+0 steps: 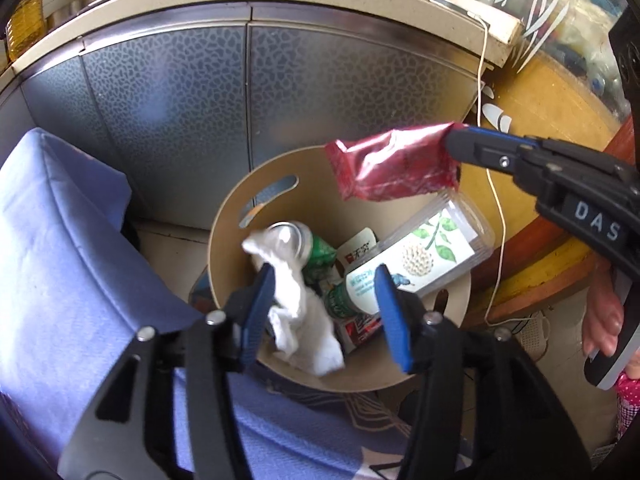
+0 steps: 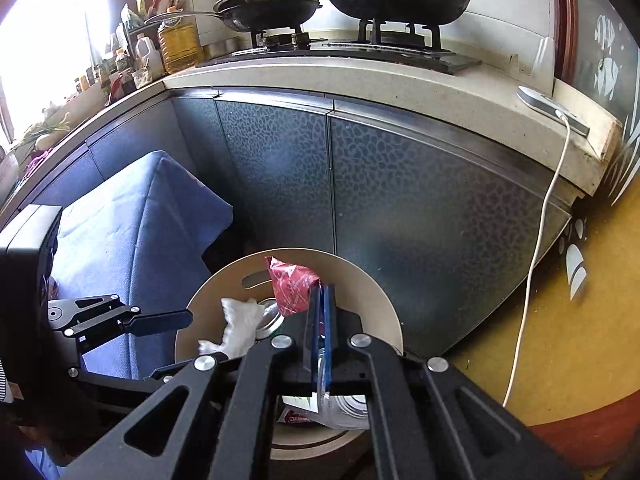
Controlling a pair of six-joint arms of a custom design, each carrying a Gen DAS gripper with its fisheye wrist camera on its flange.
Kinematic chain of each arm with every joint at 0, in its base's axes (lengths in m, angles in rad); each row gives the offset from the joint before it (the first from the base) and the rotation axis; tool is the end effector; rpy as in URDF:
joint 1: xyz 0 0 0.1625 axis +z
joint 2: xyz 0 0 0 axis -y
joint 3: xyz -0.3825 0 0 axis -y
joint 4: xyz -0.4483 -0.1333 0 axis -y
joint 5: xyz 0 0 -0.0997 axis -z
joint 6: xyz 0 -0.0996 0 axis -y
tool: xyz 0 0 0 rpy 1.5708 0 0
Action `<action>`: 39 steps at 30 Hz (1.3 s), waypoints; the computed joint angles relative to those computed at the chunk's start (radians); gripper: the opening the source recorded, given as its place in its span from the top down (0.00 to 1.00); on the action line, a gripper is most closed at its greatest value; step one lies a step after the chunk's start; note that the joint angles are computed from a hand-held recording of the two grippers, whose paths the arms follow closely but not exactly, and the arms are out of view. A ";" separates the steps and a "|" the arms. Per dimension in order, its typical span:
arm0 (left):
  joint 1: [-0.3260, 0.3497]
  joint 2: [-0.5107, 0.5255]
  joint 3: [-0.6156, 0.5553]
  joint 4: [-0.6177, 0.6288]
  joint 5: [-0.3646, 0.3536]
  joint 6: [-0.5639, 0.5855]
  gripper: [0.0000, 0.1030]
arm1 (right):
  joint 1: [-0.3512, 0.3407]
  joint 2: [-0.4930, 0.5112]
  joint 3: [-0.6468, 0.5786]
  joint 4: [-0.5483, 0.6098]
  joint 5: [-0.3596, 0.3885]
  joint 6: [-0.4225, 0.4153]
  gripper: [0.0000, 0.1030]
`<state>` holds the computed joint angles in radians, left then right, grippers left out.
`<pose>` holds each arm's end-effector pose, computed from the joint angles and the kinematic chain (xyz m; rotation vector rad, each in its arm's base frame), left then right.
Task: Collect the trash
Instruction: 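Carry tissue and red bag over the wastebasket and open both tools, then grasp the green-white packet with the left tool while the right tool grasps the white cup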
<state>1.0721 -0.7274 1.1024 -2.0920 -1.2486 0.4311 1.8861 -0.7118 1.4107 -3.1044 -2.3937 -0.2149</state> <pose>-0.2452 -0.7948 0.1737 1.2328 2.5326 -0.2216 0.2899 -0.6943 0.1523 0.1637 -2.2082 1.0103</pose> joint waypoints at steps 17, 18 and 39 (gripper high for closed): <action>0.025 -0.182 0.099 -0.039 -0.104 -0.072 0.50 | 0.040 -0.005 0.003 -0.101 0.125 0.052 0.96; 0.026 -0.206 0.121 -0.050 -0.114 -0.072 0.50 | 0.048 -0.007 0.002 -0.082 0.133 0.074 0.95; 0.246 -0.671 0.374 -0.154 0.019 -0.051 0.50 | 0.182 0.316 -0.318 0.254 0.561 0.143 0.19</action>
<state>1.3181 -1.3984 1.4762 -2.2464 -1.2300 0.3799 2.0680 -0.3961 1.0927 -2.8509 -1.8323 -0.0723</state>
